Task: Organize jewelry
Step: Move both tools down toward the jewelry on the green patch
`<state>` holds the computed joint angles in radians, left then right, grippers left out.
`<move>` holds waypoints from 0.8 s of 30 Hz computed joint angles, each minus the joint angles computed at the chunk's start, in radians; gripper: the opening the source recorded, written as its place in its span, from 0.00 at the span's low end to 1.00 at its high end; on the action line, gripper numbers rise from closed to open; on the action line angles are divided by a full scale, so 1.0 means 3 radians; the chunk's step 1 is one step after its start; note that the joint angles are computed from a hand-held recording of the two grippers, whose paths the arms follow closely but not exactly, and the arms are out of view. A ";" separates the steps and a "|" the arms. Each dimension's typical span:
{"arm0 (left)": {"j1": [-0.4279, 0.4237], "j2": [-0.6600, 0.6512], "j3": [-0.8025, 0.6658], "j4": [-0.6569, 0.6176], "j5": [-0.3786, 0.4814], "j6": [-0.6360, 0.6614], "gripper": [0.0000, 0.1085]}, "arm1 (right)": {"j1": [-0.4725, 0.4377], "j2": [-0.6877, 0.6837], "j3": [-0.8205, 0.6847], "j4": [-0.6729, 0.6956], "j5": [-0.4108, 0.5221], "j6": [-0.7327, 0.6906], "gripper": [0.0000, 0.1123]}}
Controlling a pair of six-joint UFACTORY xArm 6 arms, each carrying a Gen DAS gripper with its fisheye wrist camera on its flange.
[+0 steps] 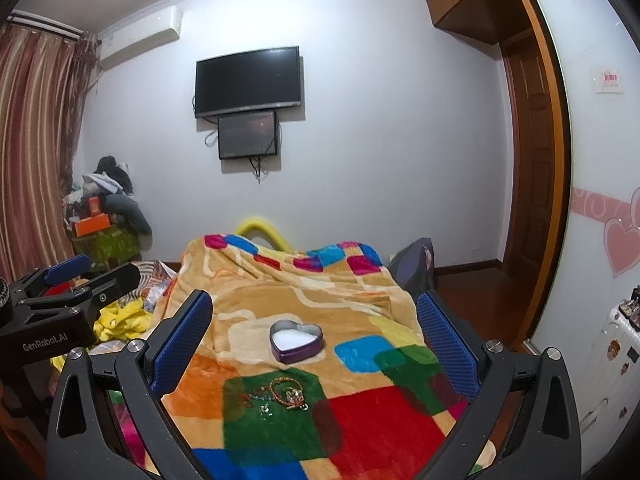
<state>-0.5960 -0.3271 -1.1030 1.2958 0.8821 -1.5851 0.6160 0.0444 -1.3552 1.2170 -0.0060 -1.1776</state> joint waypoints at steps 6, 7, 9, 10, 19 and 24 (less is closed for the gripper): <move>0.0236 0.0169 -0.0033 -0.0310 -0.0177 0.0185 0.95 | -0.0133 0.0175 0.0052 -0.1080 0.0103 0.1057 0.90; 0.0289 0.0205 -0.0034 -0.0383 -0.0225 0.0223 0.95 | -0.0160 0.0218 0.0053 -0.1284 0.0128 0.1251 0.90; 0.0371 0.0272 -0.0038 -0.0494 -0.0297 0.0286 0.94 | -0.0215 0.0281 0.0051 -0.1603 0.0206 0.1545 0.90; 0.0406 0.0312 -0.0048 -0.0564 -0.0328 0.0337 0.94 | -0.0236 0.0291 0.0044 -0.1745 0.0246 0.1676 0.90; 0.0653 0.0702 -0.0067 -0.1295 -0.0638 0.0995 0.78 | -0.0371 0.0590 -0.0152 -0.2231 0.0783 0.2081 0.87; 0.0745 0.0892 -0.0074 -0.1745 -0.0850 0.1397 0.66 | -0.0425 0.0794 -0.0368 -0.2215 0.1170 0.2023 0.70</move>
